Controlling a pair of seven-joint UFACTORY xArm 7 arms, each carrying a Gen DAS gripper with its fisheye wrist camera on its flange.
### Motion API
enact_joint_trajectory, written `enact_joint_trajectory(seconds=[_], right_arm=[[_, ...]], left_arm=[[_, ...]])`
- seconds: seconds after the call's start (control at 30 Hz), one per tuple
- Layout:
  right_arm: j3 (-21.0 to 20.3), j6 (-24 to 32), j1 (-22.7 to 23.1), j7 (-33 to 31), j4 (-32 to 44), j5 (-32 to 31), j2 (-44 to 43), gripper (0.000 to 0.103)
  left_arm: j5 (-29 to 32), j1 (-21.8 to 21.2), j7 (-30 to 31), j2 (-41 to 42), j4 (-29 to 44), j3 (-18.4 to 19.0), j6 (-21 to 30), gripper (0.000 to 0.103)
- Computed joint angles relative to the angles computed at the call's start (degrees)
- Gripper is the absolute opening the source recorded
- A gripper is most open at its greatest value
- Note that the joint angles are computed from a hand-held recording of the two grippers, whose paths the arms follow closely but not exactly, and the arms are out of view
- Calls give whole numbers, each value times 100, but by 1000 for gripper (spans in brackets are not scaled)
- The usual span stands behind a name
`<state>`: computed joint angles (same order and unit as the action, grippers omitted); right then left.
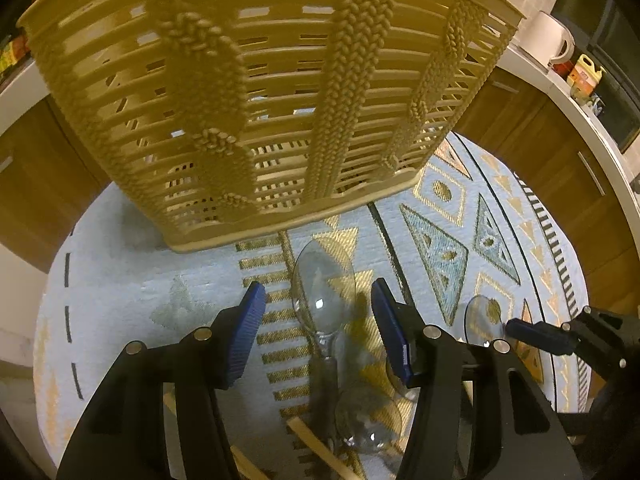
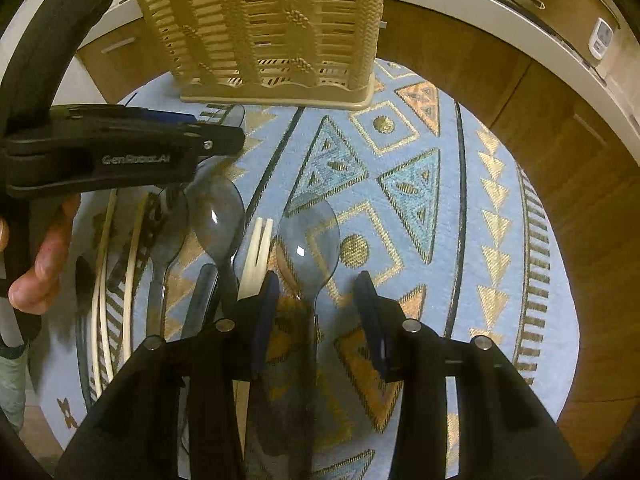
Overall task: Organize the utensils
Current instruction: 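Grasp a clear spoon with the left tool while the right tool grasps another clear spoon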
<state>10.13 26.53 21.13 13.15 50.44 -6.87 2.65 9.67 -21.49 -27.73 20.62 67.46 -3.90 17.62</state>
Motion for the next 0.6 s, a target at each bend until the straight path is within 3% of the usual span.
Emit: enact_joint_trajectory(seconds=[0.2, 0.27, 0.4, 0.6], right_arm=[[-25, 2, -88, -476, -206, 499, -247, 35], [-15, 43, -91, -558, -188, 549, -222, 31], [6, 0, -63, -232, -202, 31, -212, 31], [21, 205, 11, 23, 176, -112, 46, 31]], left_arm=[[211, -137, -158, 109, 118, 124, -2, 52], [381, -262, -349, 150, 175, 258, 17, 47], [618, -344, -554, 206, 302, 346, 111, 45], [726, -321, -626, 220, 333, 292, 178, 45]])
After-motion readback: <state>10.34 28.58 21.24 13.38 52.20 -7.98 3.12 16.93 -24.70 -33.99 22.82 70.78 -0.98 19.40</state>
